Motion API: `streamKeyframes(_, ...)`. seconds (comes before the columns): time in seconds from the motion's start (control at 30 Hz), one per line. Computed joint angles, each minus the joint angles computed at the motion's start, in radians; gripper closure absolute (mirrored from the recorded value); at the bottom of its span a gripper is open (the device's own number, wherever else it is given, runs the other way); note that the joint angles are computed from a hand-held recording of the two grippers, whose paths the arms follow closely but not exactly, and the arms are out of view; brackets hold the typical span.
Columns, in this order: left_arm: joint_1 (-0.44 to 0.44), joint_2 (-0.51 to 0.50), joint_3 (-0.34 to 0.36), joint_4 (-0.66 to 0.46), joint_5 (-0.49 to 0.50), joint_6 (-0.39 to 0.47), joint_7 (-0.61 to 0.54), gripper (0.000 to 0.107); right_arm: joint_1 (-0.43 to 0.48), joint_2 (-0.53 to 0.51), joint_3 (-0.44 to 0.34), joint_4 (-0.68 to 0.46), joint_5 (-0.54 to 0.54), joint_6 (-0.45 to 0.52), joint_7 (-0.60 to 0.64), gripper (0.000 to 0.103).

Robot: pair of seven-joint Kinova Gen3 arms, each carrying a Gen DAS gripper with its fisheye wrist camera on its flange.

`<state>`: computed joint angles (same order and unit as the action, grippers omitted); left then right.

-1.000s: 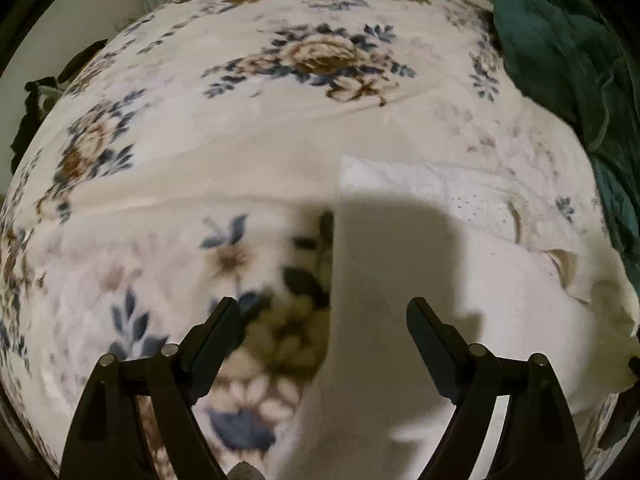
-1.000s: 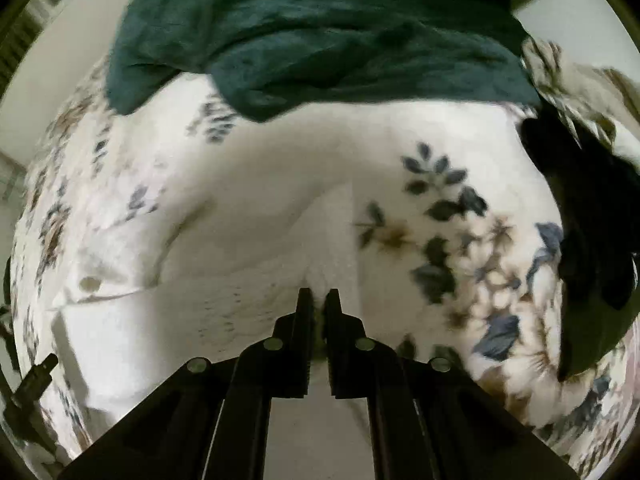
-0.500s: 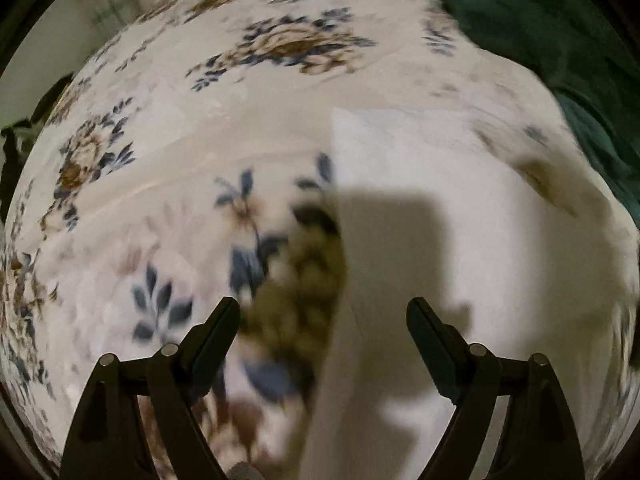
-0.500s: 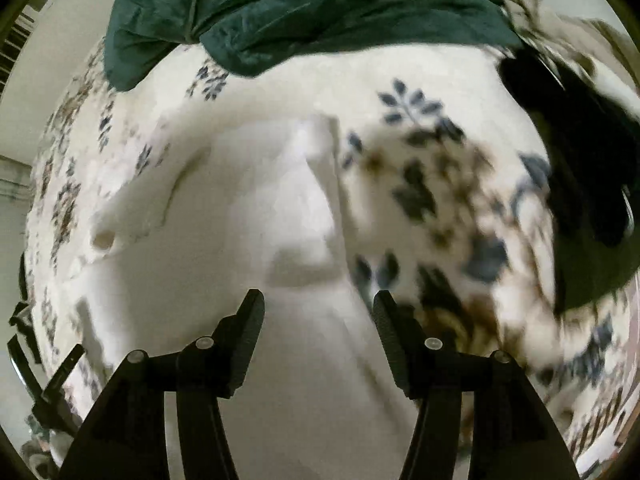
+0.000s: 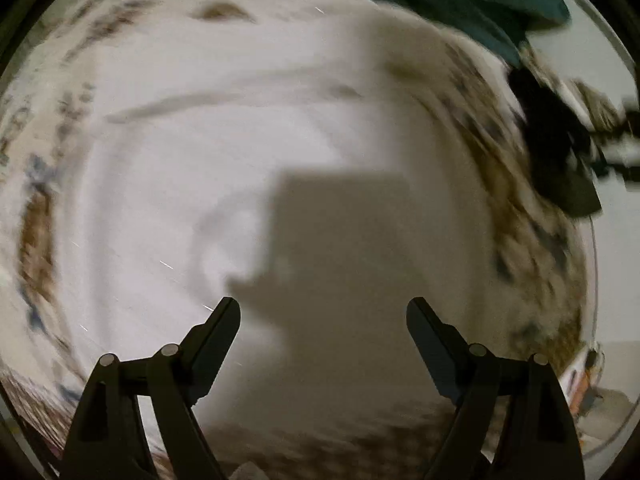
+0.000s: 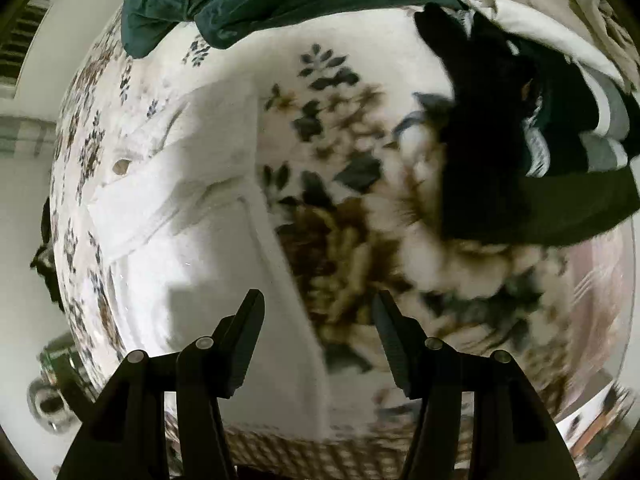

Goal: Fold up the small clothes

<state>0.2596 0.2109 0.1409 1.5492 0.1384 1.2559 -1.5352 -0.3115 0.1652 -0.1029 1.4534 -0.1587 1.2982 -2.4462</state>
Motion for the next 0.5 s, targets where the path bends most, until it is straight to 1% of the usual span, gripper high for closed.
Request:
streamKeyframes(0.07, 0.093, 0.013, -0.008, 0.017, 0.036, 0.001, 0.081, 0.022, 0.089, -0.003, -0.035, 0.007, -0.013, 0.006, 0.081, 0.044)
streamKeyframes(0.1, 0.139, 0.017, -0.018, 0.027, 0.045, -0.01, 0.122, 0.022, 0.136, 0.007, -0.06, -0.001, -0.021, 0.01, 0.122, 0.044)
streamKeyframes(0.2, 0.274, 0.071, -0.048, 0.027, 0.054, -0.055, 0.244, 0.023, 0.275, 0.044, -0.138, -0.024, -0.053, 0.009, 0.244, 0.044)
streamKeyframes(0.23, 0.3, 0.091, -0.041, 0.028, 0.047, -0.071, 0.285, 0.023, 0.317, 0.056, -0.166, -0.029, -0.066, 0.004, 0.282, 0.044)
streamKeyframes(0.27, 0.306, 0.107, -0.018, 0.038, 0.044, -0.099, 0.312, 0.025, 0.342, 0.083, -0.177, -0.048, -0.071, -0.004, 0.32, 0.044)
streamKeyframes(0.33, 0.305, 0.145, 0.051, 0.034, -0.008, -0.128, 0.383, 0.045, 0.342, 0.125, -0.159, -0.087, -0.079, -0.011, 0.367, 0.044)
streamKeyframes(0.37, 0.317, 0.167, 0.068, 0.026, -0.041, -0.135, 0.417, 0.046, 0.341, 0.154, -0.157, -0.112, -0.074, -0.018, 0.373, 0.044)
streamKeyframes(0.4, 0.338, 0.181, 0.068, 0.02, -0.072, -0.137, 0.445, 0.046, 0.355, 0.197, -0.17, -0.142, -0.074, -0.039, 0.385, 0.044)
streamKeyframes(0.47, 0.381, 0.192, 0.055, 0.021, -0.132, -0.163, 0.491, 0.051, 0.38, 0.266, -0.176, -0.181, -0.118, -0.08, 0.414, 0.044)
streamKeyframes(0.5, 0.395, 0.193, 0.05, 0.02, -0.156, -0.166, 0.509, 0.061, 0.398, 0.297, -0.186, -0.198, -0.134, -0.096, 0.424, 0.044)
